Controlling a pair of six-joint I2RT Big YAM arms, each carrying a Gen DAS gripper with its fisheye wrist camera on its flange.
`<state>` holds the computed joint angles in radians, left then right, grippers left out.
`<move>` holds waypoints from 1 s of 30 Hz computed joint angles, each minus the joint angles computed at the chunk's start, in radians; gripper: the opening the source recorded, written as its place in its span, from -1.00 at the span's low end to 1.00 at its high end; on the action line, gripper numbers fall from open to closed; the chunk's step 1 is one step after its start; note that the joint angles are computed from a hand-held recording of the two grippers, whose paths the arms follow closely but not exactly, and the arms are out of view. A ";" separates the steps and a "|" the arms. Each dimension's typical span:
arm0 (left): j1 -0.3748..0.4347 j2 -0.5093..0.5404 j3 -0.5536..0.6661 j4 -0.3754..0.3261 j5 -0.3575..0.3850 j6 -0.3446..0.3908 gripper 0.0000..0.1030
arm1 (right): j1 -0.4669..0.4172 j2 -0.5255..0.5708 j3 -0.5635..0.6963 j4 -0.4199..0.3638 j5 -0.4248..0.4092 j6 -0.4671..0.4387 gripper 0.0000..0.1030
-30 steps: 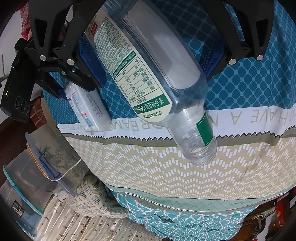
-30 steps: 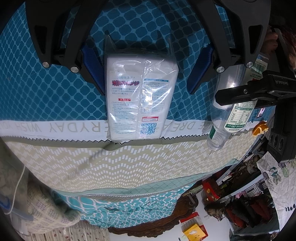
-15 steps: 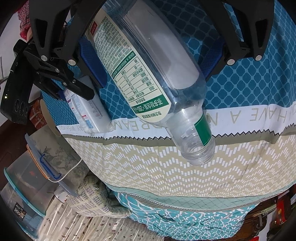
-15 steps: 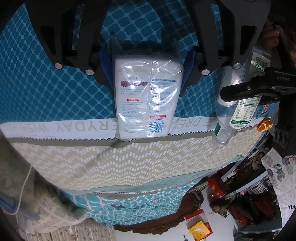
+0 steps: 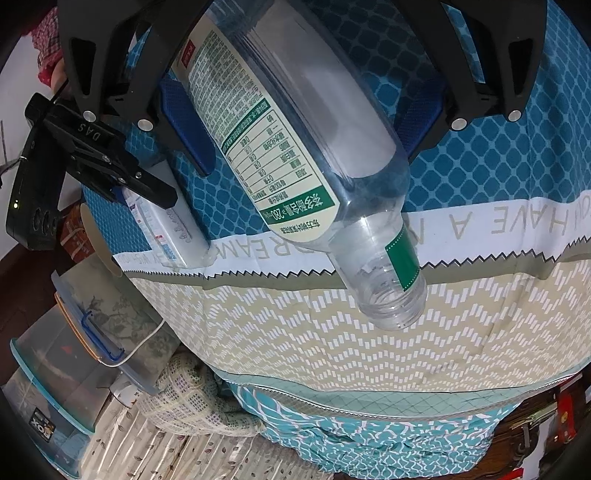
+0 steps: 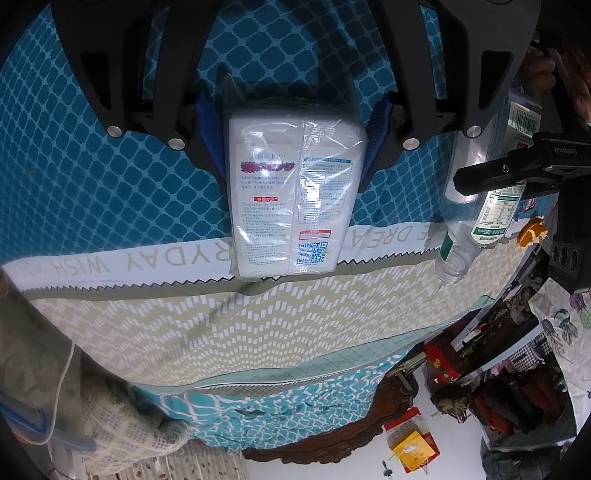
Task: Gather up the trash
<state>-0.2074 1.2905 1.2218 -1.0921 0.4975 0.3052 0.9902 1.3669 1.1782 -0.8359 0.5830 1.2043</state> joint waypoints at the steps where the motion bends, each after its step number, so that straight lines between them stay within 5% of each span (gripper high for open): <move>1: 0.001 0.000 0.000 -0.002 0.002 0.004 0.76 | 0.000 0.002 0.002 -0.001 0.000 0.000 0.29; 30: -0.019 -0.011 -0.023 0.043 -0.028 -0.009 0.83 | 0.000 0.000 0.000 0.002 0.000 -0.001 0.32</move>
